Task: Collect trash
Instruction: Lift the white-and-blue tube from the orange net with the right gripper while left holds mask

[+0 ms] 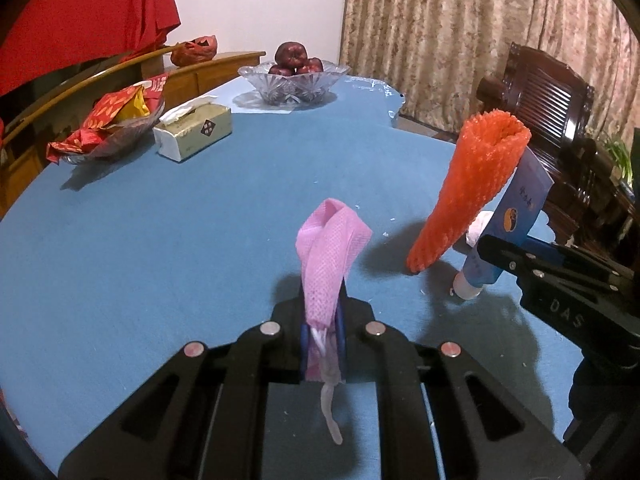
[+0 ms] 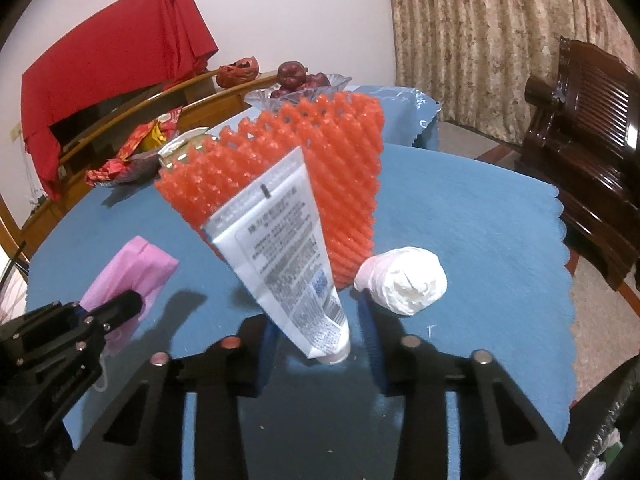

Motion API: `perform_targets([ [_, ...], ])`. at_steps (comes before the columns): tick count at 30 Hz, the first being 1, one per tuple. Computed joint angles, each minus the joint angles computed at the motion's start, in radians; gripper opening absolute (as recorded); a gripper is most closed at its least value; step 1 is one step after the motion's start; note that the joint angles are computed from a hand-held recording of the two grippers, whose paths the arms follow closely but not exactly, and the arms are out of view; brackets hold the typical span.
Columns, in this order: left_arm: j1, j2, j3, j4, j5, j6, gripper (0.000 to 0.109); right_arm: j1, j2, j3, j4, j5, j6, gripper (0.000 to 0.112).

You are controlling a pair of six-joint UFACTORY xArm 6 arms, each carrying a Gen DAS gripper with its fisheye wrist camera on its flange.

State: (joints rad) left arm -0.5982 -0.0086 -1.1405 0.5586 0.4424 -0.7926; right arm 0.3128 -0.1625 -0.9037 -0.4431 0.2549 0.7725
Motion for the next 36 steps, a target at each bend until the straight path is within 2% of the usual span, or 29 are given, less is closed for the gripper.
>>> perform_targets([
  [6, -0.008, -0.012, 0.008, 0.000, 0.003, 0.002, 0.010, 0.004, -0.016, 0.016, 0.062, -0.014, -0.062, 0.008],
  [10, -0.016, -0.021, 0.010, 0.004, 0.008, 0.001, 0.010, 0.005, -0.041, 0.034, 0.072, -0.022, -0.079, 0.004],
  [22, -0.066, -0.074, 0.027, 0.018, 0.027, -0.017, 0.010, 0.011, -0.176, 0.118, 0.151, -0.009, -0.151, 0.002],
  [36, -0.156, -0.107, 0.015, 0.017, 0.046, -0.012, 0.010, -0.011, -0.394, 0.225, 0.121, 0.052, -0.131, 0.002],
])
